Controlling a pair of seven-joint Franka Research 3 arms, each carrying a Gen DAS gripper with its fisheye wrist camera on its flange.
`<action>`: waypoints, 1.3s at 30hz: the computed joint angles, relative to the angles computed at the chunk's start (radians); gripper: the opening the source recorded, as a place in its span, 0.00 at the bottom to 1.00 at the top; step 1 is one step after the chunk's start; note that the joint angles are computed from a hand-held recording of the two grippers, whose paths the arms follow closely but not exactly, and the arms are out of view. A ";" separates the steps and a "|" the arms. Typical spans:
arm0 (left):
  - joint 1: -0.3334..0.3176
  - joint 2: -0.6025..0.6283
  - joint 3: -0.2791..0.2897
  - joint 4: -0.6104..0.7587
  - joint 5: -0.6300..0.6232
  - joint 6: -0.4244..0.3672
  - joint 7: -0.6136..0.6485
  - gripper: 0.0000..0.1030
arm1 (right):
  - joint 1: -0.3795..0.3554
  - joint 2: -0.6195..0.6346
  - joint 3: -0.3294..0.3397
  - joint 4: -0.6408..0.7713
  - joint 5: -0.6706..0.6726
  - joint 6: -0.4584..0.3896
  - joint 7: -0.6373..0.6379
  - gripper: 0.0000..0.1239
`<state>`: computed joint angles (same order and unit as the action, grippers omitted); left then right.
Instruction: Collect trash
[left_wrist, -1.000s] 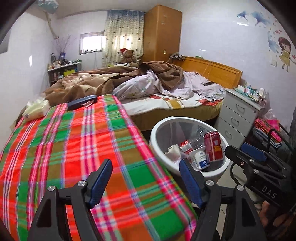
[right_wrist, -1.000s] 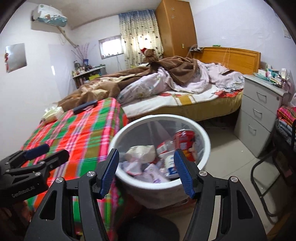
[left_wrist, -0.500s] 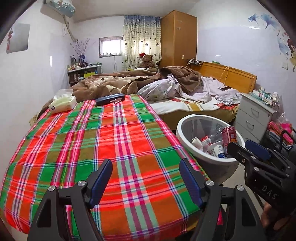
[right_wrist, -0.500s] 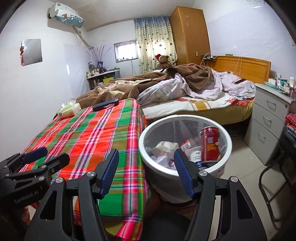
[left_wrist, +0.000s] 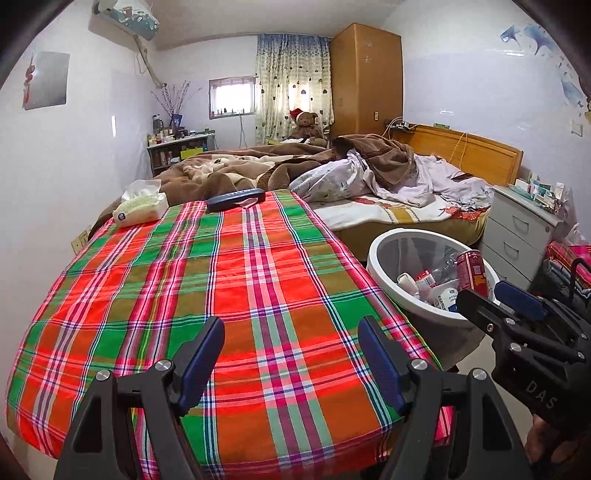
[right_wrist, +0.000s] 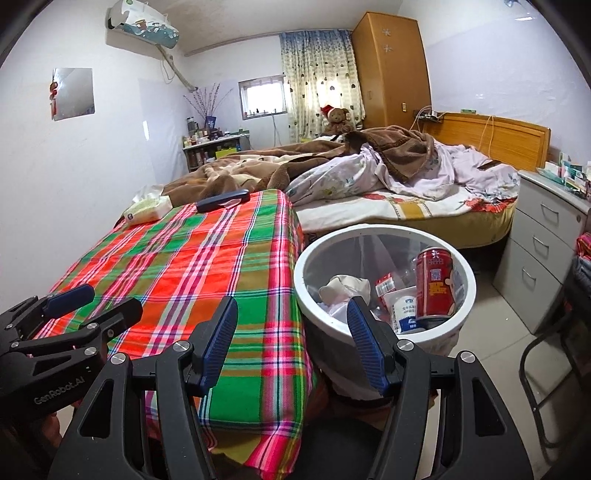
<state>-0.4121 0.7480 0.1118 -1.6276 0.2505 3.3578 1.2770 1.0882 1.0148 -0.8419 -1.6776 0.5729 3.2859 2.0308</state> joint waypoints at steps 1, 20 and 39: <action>-0.001 -0.001 0.001 0.000 0.000 0.000 0.001 0.72 | 0.005 0.005 -0.006 0.002 0.003 -0.005 0.003 0.51; -0.012 -0.011 0.009 -0.021 -0.026 0.016 0.018 0.72 | 0.023 0.008 -0.023 -0.007 -0.012 -0.005 0.033 0.51; -0.011 -0.032 0.007 -0.059 -0.056 0.041 0.046 0.72 | 0.024 0.010 -0.019 0.000 0.002 -0.001 0.016 0.51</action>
<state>-0.4235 0.7163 0.1186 -1.6866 0.1948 3.3988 1.3225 1.1121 1.0244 -0.8606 -1.6780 0.5753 3.2845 2.0467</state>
